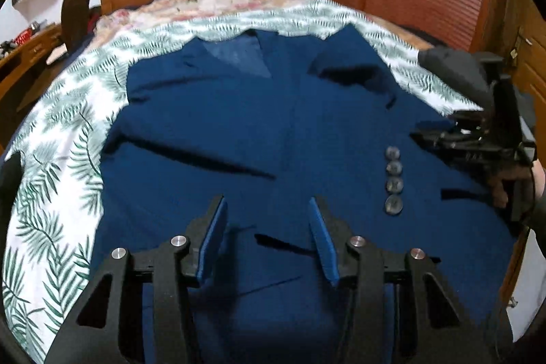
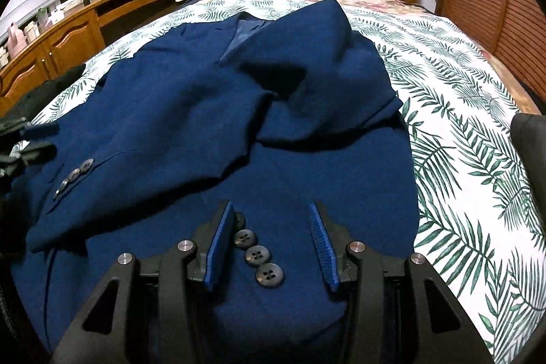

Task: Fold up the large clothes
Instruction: 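Lay the held side further over the blazer front and open the right gripper, then grasp the other blazer side edge with the left gripper, then fold the held side edge toward the blazer center and open the left gripper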

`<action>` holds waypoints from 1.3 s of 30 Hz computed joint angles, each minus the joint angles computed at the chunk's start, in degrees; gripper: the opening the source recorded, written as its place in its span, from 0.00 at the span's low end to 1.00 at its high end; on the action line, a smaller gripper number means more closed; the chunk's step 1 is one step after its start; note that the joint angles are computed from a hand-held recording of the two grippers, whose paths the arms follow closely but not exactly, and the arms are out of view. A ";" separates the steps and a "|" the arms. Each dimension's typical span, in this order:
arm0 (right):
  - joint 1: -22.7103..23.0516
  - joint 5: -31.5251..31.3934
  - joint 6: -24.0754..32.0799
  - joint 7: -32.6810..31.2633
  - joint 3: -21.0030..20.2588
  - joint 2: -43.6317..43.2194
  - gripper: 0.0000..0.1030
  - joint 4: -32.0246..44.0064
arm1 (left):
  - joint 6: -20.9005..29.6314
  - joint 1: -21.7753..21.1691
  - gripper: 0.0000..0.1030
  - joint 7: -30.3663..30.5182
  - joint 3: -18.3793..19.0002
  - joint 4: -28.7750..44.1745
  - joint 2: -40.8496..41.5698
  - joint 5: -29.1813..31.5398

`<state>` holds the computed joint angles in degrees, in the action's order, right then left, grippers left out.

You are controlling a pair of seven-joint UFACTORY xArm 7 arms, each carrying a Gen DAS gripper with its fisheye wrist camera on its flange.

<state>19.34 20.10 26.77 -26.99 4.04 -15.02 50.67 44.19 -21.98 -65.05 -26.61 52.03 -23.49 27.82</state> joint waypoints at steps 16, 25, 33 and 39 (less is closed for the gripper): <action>1.32 9.18 -1.09 -8.06 -3.34 -1.26 0.46 -2.78 | -0.44 0.27 0.04 -3.44 -1.40 0.56 0.32 1.77; 1.14 11.98 -0.74 -9.96 -3.53 -1.49 0.47 -2.99 | 11.00 2.57 0.04 -7.02 -6.69 8.11 -3.91 6.12; 1.04 12.86 -0.92 -10.50 -3.37 -1.45 0.47 -3.10 | 21.13 4.90 0.04 -0.68 -4.73 11.86 -6.92 5.03; 1.38 13.66 -1.51 -11.45 -3.52 -1.51 0.47 -3.39 | 23.08 6.02 0.04 0.51 -5.74 12.26 -6.47 4.20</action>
<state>20.72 33.76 25.26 -38.44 0.53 -16.53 47.29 67.27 -15.96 -64.53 -32.35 64.29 -29.96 32.02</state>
